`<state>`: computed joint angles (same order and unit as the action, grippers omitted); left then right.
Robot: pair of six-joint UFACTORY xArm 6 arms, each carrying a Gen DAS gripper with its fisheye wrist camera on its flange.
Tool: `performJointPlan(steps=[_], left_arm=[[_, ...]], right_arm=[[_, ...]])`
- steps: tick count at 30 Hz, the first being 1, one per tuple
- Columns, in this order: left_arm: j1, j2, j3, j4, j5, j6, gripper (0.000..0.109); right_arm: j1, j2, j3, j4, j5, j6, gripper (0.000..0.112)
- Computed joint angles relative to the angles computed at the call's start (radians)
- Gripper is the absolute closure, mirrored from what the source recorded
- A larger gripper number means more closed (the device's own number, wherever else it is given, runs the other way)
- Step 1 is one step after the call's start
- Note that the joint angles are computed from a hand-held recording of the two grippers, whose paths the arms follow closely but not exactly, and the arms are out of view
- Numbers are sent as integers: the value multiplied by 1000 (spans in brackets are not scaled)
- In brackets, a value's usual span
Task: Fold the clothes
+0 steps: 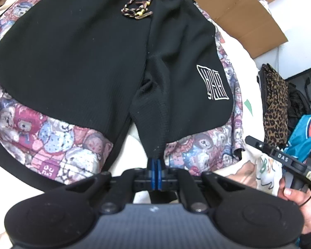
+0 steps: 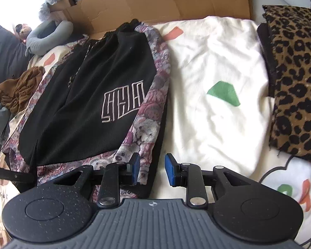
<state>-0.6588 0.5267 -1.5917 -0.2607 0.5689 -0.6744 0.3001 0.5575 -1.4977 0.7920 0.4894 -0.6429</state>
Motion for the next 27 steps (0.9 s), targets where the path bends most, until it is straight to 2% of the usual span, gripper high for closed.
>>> performJointPlan(steps=[10, 15, 18, 22, 27], left_arm=[[-2, 9, -6, -9, 3, 10, 105], [-3, 18, -16, -11, 10, 13, 105], [-3, 20, -17, -12, 12, 16, 105], [-4, 21, -14, -17, 7, 19, 105], [1, 17, -2, -44, -8, 29, 103]], right_arm=[[25, 19, -2, 14, 7, -41, 85], [31, 23, -4, -28, 20, -9, 86], [25, 14, 0, -43, 28, -2, 106], [10, -20, 25, -32, 29, -47, 108], [-12, -67, 54, -98, 13, -28, 108]])
